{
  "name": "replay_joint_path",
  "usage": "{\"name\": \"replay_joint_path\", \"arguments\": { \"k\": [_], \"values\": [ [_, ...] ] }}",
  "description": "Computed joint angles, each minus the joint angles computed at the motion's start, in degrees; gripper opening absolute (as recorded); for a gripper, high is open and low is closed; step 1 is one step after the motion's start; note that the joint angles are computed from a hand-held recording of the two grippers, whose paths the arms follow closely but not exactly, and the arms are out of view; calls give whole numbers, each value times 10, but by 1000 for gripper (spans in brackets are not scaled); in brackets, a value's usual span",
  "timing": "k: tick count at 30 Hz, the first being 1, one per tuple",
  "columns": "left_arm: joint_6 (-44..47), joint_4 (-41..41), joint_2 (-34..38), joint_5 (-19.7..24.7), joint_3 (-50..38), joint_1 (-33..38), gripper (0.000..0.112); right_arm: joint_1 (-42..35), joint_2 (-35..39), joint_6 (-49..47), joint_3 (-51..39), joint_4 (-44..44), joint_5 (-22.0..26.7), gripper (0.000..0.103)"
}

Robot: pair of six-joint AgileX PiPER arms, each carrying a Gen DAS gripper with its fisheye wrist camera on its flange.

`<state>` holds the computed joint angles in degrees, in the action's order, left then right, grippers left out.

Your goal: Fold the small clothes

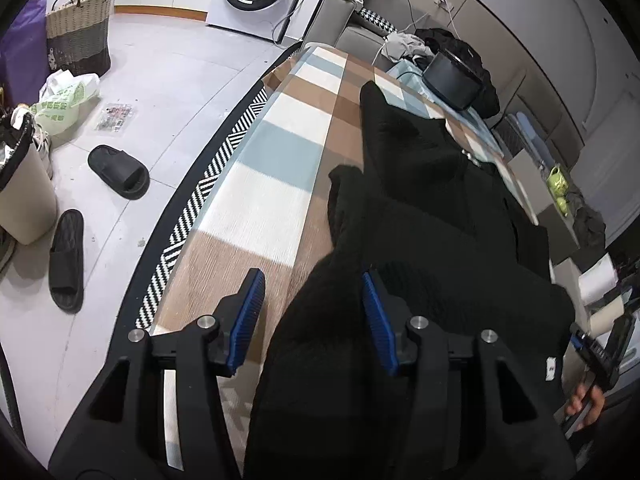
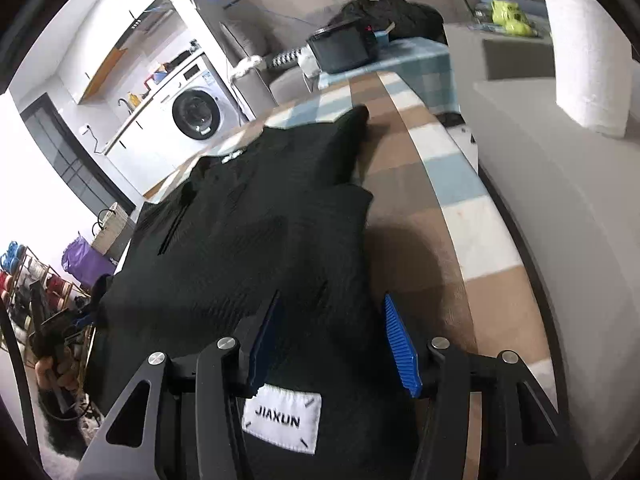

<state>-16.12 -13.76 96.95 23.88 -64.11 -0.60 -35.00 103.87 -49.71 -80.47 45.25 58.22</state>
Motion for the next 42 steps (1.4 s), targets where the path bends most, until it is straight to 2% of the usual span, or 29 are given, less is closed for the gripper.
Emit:
{"name": "replay_joint_path", "arguments": {
  "k": [7,12,13,14,15,16,17,19,21,24,27,29,31,33,35,37,38,39,40,42],
  "values": [
    [-61,64,-17,-7,19,-21,47,-2,12,-16,-9,16,20,53],
    [-52,64,-5,-14,9,-37,47,-3,19,-29,-8,27,24,52],
    [-67,83,-7,-23,11,-44,42,-1,19,-25,-7,25,20,48],
    [-61,79,-9,-32,14,-47,35,-1,17,-27,-4,27,18,31],
    [-40,62,-13,-39,15,-47,16,-1,14,-37,-1,32,17,14],
    [-38,63,-15,-42,13,-49,5,1,4,-45,8,31,5,7],
    [-58,84,-20,-48,14,-52,5,-2,-11,-70,24,45,-9,5],
    [-93,116,-37,-68,21,-51,5,-21,-26,-121,39,95,4,5],
    [-48,66,-47,-75,18,-41,5,-29,-43,-141,47,115,-1,4],
    [-57,80,-48,-79,-7,-35,5,-38,-46,-144,30,143,9,4],
    [-62,94,-13,-65,-66,-27,5,-31,-37,-127,5,170,3,4],
    [-53,84,34,-38,-124,-16,5,-11,-19,-83,-21,162,-26,4],
    [-39,63,82,-4,-181,-7,5,21,1,-8,-44,108,-77,4],
    [-41,67,121,29,-224,-7,5,48,35,87,-79,34,-100,4],
    [-24,43,142,55,-246,-3,6,70,73,167,-120,-40,-93,7],
    [-7,26,149,68,-250,0,20,73,97,205,-146,-68,-71,21],
    [-1,22,147,66,-244,1,26,66,105,204,-154,-56,-52,35],
    [3,18,143,61,-234,2,43,57,110,198,-157,-40,-39,42],
    [9,10,141,49,-223,2,54,48,113,185,-156,-19,-27,43],
    [47,-21,138,34,-207,1,55,40,120,178,-160,-15,-8,43]
  ]
}}
